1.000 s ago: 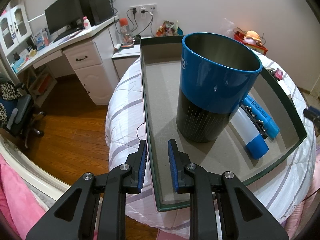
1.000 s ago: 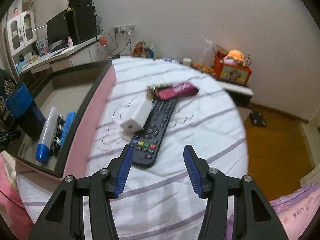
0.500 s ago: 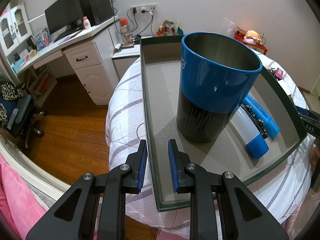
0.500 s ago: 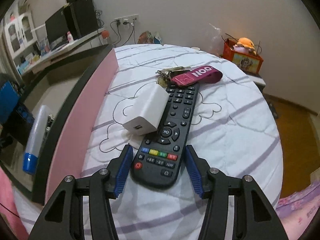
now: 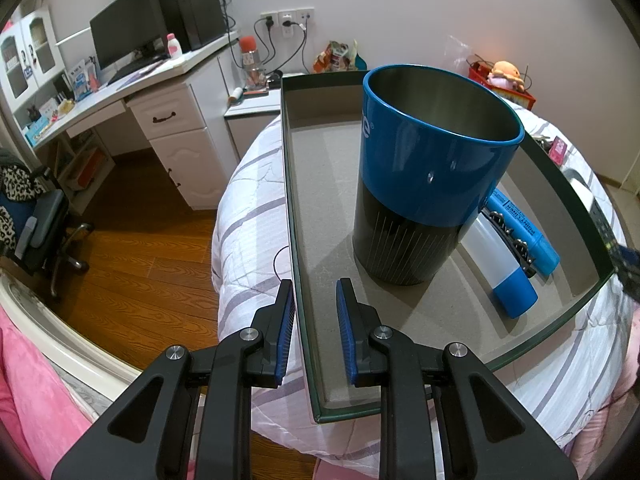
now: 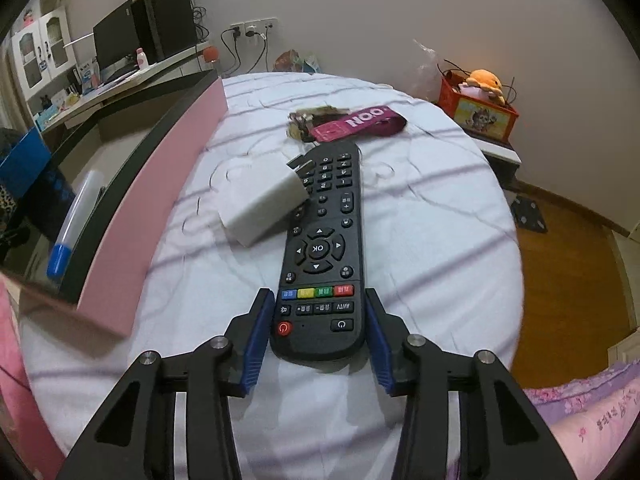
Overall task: Organize rigid objects
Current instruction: 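Lower the right tool onto the black TV remote and grasp it, then lift the black remote and carry it over the box with the right tool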
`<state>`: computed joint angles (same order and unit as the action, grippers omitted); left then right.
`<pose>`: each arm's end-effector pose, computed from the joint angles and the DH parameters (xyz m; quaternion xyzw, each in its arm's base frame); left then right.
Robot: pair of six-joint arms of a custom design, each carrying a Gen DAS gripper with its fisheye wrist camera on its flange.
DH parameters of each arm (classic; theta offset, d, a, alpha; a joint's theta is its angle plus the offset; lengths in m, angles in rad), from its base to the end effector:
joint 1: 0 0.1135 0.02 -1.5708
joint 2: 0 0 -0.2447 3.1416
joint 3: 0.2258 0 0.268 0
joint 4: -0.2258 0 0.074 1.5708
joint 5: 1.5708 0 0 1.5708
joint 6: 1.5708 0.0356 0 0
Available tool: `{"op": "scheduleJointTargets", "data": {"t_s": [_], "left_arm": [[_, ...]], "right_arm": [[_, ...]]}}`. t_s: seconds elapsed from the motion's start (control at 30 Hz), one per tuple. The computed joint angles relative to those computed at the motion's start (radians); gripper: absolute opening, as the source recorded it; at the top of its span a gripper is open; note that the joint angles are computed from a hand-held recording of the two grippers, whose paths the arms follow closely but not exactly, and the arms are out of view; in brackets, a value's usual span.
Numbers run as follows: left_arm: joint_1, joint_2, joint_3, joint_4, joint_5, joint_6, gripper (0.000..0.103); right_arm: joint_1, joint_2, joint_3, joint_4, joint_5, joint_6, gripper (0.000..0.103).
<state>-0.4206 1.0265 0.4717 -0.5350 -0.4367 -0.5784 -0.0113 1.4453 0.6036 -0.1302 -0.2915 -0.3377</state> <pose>0.1851 -0.0663 0.1420 -0.1262 0.9411 0.0733 0.3049 0.2692 0.0072 0.1122 -0.1959 0.9258 0.0860 0.3115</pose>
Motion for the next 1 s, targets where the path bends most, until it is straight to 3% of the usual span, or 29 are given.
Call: {"op": "scheduleJointTargets", "data": {"t_s": [0.17,0.33,0.57,0.6,0.63,0.67,1.0], "left_arm": [[0.000,0.000,0.000,-0.001,0.000,-0.001,0.020],[0.000,0.000,0.000,-0.001,0.001,0.000,0.020],[-0.001,0.001,0.000,0.000,0.000,-0.001,0.020],[-0.001,-0.002,-0.001,-0.001,0.000,-0.001,0.020],[-0.001,0.000,0.000,0.000,0.000,-0.002,0.020],[-0.002,-0.001,0.000,0.000,0.001,-0.001,0.020],[-0.004,-0.001,0.001,-0.002,0.001,-0.003,0.020]], "right_arm": [[-0.029,-0.045,-0.030,-0.019,-0.030,-0.010,0.046],[0.020,0.024,0.017,0.033,0.032,0.040,0.056],[0.079,0.135,0.088,0.100,0.095,0.049,0.061],[0.074,0.144,0.090,0.112,0.084,0.051,0.060],[0.067,0.149,0.086,0.136,0.075,0.051,0.046],[0.060,0.145,0.071,0.167,0.071,0.055,0.044],[-0.015,0.120,0.060,0.138,-0.031,0.076,0.044]]}}
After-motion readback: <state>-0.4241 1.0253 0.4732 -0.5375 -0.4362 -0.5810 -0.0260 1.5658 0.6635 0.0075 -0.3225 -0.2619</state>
